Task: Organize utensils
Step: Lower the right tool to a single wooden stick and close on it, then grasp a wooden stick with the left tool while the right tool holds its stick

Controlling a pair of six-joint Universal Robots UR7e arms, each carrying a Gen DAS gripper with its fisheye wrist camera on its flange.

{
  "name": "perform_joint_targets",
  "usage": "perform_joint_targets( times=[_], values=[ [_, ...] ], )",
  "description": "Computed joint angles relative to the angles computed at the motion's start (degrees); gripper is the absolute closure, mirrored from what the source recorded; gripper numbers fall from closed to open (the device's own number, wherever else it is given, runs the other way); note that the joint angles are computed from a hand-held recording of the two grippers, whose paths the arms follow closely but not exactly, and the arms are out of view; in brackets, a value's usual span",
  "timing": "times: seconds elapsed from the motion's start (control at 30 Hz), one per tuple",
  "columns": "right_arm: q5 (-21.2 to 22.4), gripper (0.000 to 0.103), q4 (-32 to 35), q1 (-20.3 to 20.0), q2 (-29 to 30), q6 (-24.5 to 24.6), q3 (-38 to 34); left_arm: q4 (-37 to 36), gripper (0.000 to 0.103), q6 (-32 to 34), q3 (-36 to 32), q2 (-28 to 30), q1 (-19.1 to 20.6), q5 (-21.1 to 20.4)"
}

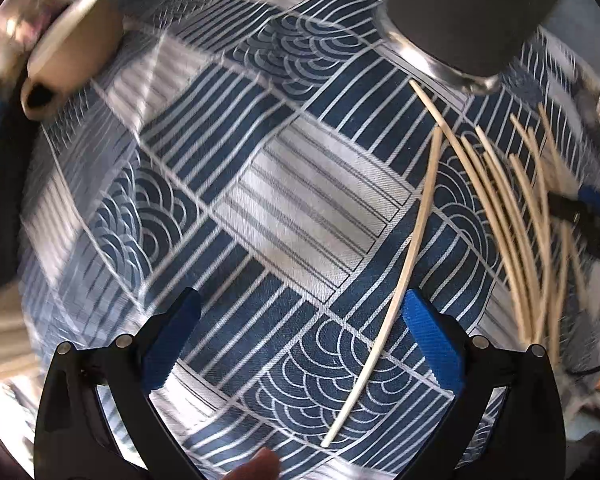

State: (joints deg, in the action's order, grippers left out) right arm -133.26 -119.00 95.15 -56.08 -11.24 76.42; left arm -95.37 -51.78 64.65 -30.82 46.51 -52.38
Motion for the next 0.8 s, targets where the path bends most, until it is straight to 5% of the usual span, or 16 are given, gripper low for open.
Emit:
perform_joint_targets(
  times=[0.07, 0.13, 0.4, 0.5, 0.8],
  values=[
    [0.0, 0.041, 0.7, 0.0, -0.5, 0.1, 0.1, -1.1, 0.004, 2.3, 0.7, -0.1, -0.1, 1.2],
    [-0.1, 0.06, 2.2, -0.1, -0.7, 1.6, -0.7, -2.7, 0.004, 3.6, 1.6, -0.3, 0.0, 1.5],
    [3.5, 0.094, 8.1, -1.3, -0.6, 3.6, -4.4, -4.0, 0.006, 5.1, 2.6, -0.4, 0.1, 1.4],
    [4.7, 0.098, 9.1, -1.8, -0.9, 3.8, -4.8, -4.2, 0.019, 6.9, 3.7, -2.0, -0.8, 1.3],
    [9.2, 0.098, 7.8, -3.3, -5.9, 2.9, -0.6, -6.9, 0.082, 13.2, 5.9, -3.7, -1.2, 0.2]
  ],
)
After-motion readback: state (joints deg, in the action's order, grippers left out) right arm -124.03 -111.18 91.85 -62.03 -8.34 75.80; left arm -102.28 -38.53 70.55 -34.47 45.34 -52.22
